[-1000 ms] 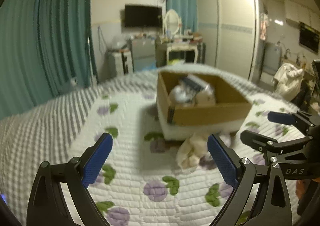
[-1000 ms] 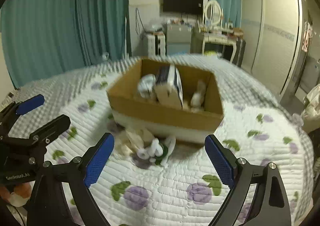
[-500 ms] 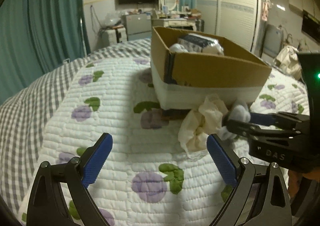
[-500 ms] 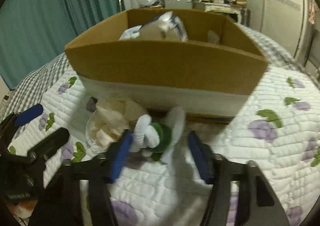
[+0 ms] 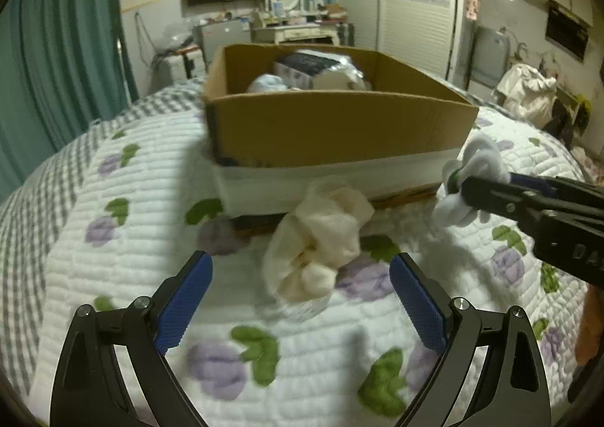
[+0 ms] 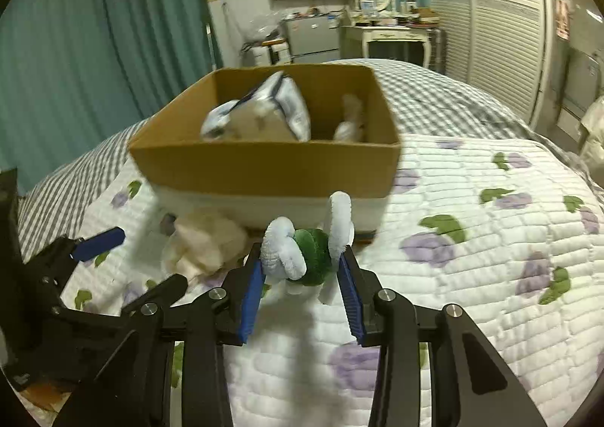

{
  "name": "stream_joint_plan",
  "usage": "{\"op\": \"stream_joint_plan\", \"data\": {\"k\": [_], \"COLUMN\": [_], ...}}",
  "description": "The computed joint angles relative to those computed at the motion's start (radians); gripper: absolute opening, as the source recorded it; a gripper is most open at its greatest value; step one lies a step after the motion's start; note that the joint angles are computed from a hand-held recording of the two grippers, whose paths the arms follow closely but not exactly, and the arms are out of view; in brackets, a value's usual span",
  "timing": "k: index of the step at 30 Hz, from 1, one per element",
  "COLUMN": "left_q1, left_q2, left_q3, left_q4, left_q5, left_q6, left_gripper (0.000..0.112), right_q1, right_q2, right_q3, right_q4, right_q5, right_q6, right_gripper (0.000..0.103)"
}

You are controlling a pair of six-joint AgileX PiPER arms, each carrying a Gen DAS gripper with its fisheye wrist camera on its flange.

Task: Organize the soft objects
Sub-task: 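Grasp the lace cloth with left tool while right tool grasps green plush toy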

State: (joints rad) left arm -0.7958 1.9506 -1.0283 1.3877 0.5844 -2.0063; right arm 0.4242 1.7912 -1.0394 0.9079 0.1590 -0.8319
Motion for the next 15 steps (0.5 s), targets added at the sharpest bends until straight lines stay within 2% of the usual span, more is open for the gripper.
{"op": "stream_joint_plan", "data": {"k": [4, 6, 7, 9, 10, 12, 15], "left_q1": [0.042, 0.065, 0.079, 0.096, 0.100, 0.092, 0.061], "left_q2": [0.068, 0.097, 0.111, 0.114, 0.107, 0.093, 0.058], "left_q3": [-0.065, -0.088, -0.102, -0.093, -0.072, -0.044, -0.008], "left_q4": [-0.007, -0.016, -0.046, -0.027, 0.027, 0.073, 0.062], "left_q5": [-0.033, -0.057, -0.076, -0.118, -0.138, -0.141, -0.116], "left_q6": [0.039, 0.063, 0.105, 0.091, 0.032, -0.020, -0.021], "left_gripper": [0.095, 0.076, 0.071, 0.045, 0.042, 0.028, 0.023], "right_q1": [-0.018, -0.014, -0.011, -0.004, -0.002, -0.004, 0.000], "right_q2": [0.015, 0.025, 0.035, 0.048, 0.052, 0.056, 0.046], "right_q3": [-0.016, -0.017, -0.028, -0.036, -0.035, -0.032, -0.017], "right_q4": [-0.010, -0.028, -0.063, -0.094, -0.090, -0.057, -0.037], "right_q5": [0.009, 0.000, -0.002, -0.010, -0.014, -0.016, -0.019], "right_q6": [0.011, 0.022, 0.053, 0.081, 0.077, 0.042, 0.023], "right_gripper": [0.038, 0.038, 0.038, 0.038, 0.038, 0.038, 0.038]}}
